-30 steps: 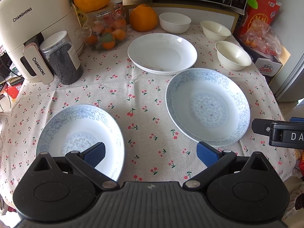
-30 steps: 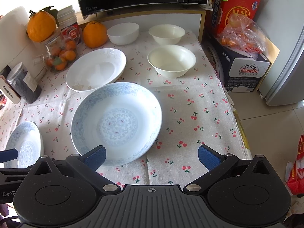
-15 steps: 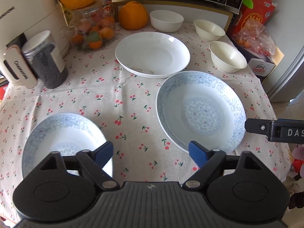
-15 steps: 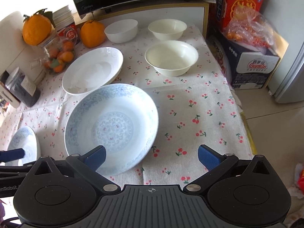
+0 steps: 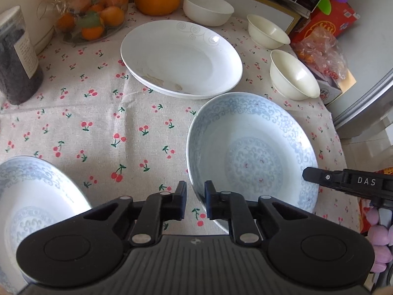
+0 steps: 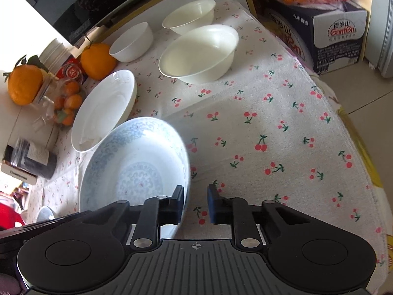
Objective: Organize plates and bowls
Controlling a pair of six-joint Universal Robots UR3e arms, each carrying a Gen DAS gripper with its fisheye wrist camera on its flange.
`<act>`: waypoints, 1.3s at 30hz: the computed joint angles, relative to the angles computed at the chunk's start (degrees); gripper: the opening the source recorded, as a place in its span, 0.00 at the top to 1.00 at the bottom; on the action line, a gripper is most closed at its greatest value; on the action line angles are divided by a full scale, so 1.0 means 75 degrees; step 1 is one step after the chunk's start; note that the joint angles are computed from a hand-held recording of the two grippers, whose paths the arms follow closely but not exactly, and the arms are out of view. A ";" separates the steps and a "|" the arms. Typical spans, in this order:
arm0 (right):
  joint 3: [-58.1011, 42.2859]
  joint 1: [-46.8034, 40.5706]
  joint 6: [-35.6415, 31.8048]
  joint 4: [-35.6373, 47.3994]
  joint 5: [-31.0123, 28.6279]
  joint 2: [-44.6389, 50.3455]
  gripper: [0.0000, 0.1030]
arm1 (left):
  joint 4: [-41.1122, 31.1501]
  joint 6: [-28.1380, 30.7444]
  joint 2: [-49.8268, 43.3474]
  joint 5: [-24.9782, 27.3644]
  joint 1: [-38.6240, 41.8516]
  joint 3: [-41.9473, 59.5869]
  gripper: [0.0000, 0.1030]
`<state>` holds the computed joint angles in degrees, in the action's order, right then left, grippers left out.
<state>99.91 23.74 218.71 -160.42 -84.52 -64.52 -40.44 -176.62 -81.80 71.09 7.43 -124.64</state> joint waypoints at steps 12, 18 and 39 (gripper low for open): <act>-0.1007 0.0303 0.0154 0.0728 -0.0019 0.0500 0.93 | -0.0680 0.0213 0.0340 -0.0283 0.0709 0.0015 0.93; -0.1681 0.0560 0.0371 0.1015 -0.0125 0.0901 0.93 | -0.0689 0.0237 0.0610 -0.0201 0.1048 -0.0177 0.94; -0.3073 0.1009 0.0472 0.1545 -0.0391 0.1744 0.92 | -0.0352 0.0229 0.0682 0.0068 0.1309 -0.0287 0.94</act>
